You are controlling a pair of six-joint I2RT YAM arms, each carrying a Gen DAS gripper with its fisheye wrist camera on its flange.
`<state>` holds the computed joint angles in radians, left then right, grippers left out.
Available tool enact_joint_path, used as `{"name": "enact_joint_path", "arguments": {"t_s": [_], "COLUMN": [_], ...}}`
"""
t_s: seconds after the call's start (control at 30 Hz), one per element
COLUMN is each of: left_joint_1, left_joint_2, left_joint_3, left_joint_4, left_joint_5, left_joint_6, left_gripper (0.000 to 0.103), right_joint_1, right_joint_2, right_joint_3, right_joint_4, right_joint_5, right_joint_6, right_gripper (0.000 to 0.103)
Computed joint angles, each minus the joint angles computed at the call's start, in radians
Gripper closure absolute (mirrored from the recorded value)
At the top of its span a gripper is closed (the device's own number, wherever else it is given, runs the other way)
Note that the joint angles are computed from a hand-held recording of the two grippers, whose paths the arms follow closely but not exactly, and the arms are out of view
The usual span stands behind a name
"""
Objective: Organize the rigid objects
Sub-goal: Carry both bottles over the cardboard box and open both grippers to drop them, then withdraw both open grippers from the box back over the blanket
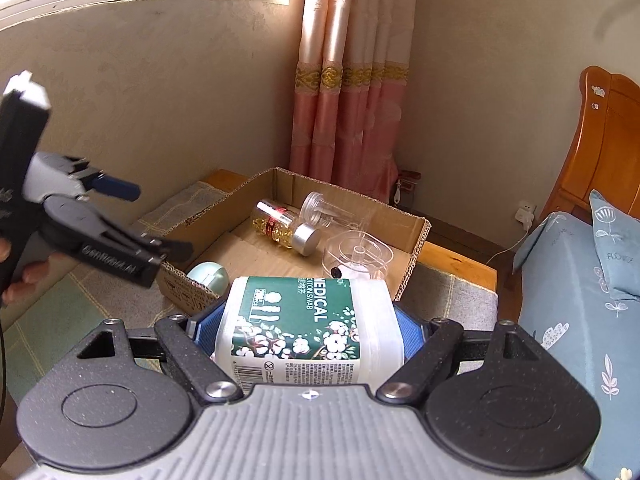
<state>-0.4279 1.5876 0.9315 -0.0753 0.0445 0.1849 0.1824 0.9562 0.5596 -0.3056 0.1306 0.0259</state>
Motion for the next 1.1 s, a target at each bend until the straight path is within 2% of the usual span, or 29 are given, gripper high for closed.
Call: {"name": "enact_joint_path", "arguments": {"t_s": [0.23, 0.37, 0.6, 0.67, 0.73, 1.1], "left_joint_1": [0.054, 0.099, 0.199, 0.208, 0.215, 0.201], "left_joint_2": [-0.173, -0.247, -0.342, -0.354, -0.369, -0.385], "left_joint_3": [-0.207, -0.28, -0.361, -0.371, -0.379, -0.415], "left_joint_4": [0.07, 0.086, 0.071, 0.069, 0.063, 0.069], "left_joint_5": [-0.09, -0.12, -0.072, -0.074, -0.076, -0.017], "left_joint_6": [-0.054, -0.069, -0.085, -0.079, -0.075, -0.061], "left_gripper": [0.003, 0.003, 0.003, 0.003, 0.003, 0.003], "right_joint_1": [0.018, 0.057, 0.117, 0.127, 0.142, 0.161], "right_joint_2": [0.223, 0.357, 0.588, 0.625, 0.626, 0.407], "right_joint_3": [0.134, 0.226, 0.421, 0.455, 0.458, 0.28], "right_joint_4": [0.053, 0.068, 0.078, 0.071, 0.074, 0.051], "right_joint_5": [-0.015, 0.002, 0.033, 0.044, 0.065, 0.062], "right_joint_6": [0.03, 0.032, 0.032, 0.043, 0.045, 0.065], "right_gripper": [0.017, 0.017, 0.017, 0.009, 0.0, 0.0]}}
